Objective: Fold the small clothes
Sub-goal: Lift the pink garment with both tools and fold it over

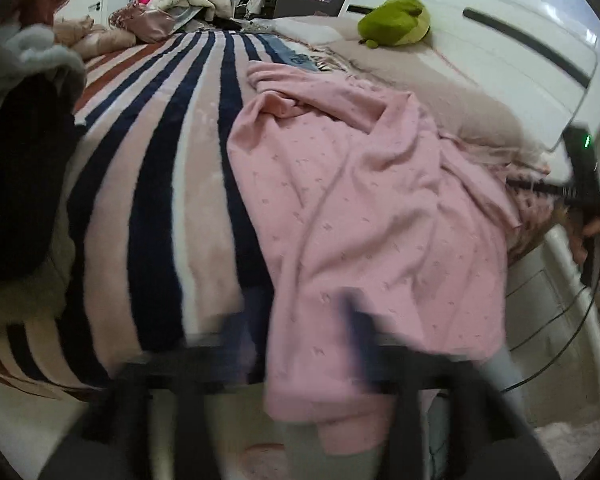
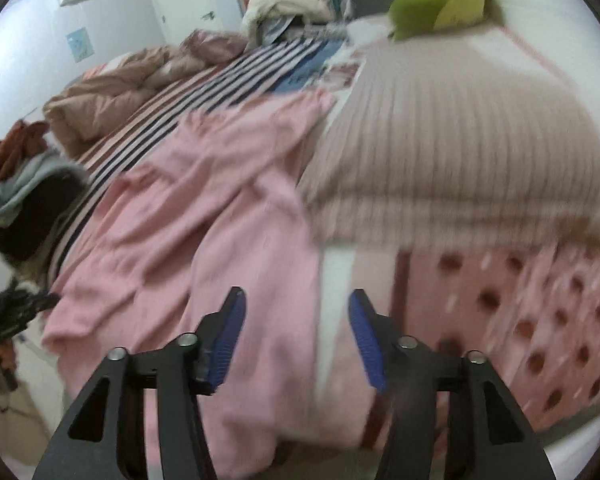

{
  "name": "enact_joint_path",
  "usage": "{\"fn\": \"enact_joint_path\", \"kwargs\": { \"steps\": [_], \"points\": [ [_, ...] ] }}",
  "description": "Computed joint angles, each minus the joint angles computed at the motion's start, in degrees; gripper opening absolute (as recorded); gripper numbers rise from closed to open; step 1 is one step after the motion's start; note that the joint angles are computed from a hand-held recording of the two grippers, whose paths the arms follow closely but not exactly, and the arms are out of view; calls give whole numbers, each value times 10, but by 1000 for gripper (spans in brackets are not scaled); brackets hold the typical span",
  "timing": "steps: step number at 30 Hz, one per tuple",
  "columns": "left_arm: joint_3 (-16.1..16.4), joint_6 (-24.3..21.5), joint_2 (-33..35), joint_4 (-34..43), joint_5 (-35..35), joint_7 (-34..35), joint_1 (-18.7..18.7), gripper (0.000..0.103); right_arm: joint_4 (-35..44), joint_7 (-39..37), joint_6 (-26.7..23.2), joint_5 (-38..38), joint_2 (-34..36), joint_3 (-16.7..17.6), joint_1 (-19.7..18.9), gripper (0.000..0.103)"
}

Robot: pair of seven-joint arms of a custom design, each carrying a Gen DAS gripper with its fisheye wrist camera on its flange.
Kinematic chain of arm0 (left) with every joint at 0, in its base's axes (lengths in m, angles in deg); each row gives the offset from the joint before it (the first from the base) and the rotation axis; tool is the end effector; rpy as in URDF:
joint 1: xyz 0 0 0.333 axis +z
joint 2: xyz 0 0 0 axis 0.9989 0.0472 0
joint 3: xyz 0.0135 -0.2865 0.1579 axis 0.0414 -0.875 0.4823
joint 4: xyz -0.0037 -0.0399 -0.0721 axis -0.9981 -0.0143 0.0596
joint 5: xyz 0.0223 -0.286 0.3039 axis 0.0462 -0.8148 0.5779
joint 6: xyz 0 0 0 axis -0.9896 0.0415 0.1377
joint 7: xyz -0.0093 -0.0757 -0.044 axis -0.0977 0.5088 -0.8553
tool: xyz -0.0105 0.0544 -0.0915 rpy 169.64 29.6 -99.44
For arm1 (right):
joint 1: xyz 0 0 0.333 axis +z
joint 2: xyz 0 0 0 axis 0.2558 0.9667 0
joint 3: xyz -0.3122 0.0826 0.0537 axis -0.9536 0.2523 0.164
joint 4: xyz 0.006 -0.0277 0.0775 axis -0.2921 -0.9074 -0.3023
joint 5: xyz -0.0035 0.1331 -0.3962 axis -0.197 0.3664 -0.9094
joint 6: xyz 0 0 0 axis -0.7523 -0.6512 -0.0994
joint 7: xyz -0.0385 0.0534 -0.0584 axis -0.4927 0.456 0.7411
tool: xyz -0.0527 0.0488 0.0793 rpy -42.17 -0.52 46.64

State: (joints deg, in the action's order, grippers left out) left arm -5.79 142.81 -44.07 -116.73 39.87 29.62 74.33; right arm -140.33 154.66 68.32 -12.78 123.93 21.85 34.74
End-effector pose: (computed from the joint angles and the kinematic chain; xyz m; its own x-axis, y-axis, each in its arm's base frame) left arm 0.6178 -0.2860 0.4080 0.0215 -0.9716 0.2357 -0.7609 -0.1688 -0.6265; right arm 0.7700 0.3225 0.4753 0.5453 -0.8105 -0.2141 -0.7371 -0.3420 -0.5828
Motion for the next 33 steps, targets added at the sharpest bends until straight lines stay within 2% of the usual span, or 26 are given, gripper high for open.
{"fn": "enact_joint_path", "kwargs": {
  "steps": [1,2,4,5,8,9,10,11,13,14,17,18,19,20,21,22,23,24,26,27,30,31,32,33],
  "points": [
    [-16,30,-5,-18,-26,17,18,67,-16,-15,-13,20,-9,15,-13,59],
    [-50,63,-5,-36,-74,51,50,67,-46,-36,-26,45,-25,32,-29,61],
    [-78,85,-3,-52,-117,75,75,68,-110,-68,-35,79,-59,44,-44,65],
    [-113,88,3,-57,-153,105,104,68,-133,-78,-45,90,-70,45,-47,68],
    [-164,110,26,-58,-202,145,145,68,-174,-103,-84,127,-82,50,-59,69],
    [-197,130,40,-58,-218,162,173,68,-184,-116,-91,149,-81,56,-66,69],
    [-216,147,52,-56,-223,165,190,68,-191,-123,-93,167,-81,59,-69,69],
    [-230,160,70,-46,-219,163,202,68,-194,-132,-97,195,-76,66,-75,69],
    [-216,161,82,-29,-205,147,187,68,-192,-153,-102,242,-65,79,-85,69],
    [-213,158,87,-21,-198,141,182,68,-191,-164,-100,265,-60,86,-88,65],
    [-211,150,102,-2,-180,120,175,67,-192,-190,-94,310,-55,97,-89,36],
    [-221,153,107,0,-176,118,181,53,-190,-197,-94,314,-54,97,-85,27],
    [-242,159,116,2,-163,114,200,34,-188,-203,-93,317,-55,97,-82,20],
    [-245,173,121,2,-169,117,198,31,-196,-215,-89,325,-60,99,-83,8],
    [-227,173,110,-1,-161,103,184,22,-199,-226,-88,337,-62,101,-86,5],
    [-190,170,95,-4,-154,86,151,13,-201,-234,-81,352,-64,105,-86,4],
    [-145,171,80,-3,-127,47,114,13,-209,-246,-77,368,-70,109,-90,3],
    [-120,186,71,-10,-139,49,91,12,-223,-267,-70,396,-81,117,-99,2],
    [-99,216,57,-22,-125,29,75,12,-243,-297,-62,437,-101,122,-109,2],
    [-67,219,43,-28,-122,22,46,12,-250,-307,-59,450,-110,121,-109,2],
    [25,195,12,-37,-105,-7,-38,12,-278,-331,-43,458,-146,107,-101,2],
    [42,183,6,-38,-90,-21,-51,12,-280,-324,-39,448,-150,100,-93,2],
    [39,162,4,-37,-87,-21,-48,13,-281,-299,-26,412,-153,84,-76,3],
    [15,148,6,-36,-90,-14,-27,14,-279,-258,-9,354,-154,62,-52,5]
  ]
}}
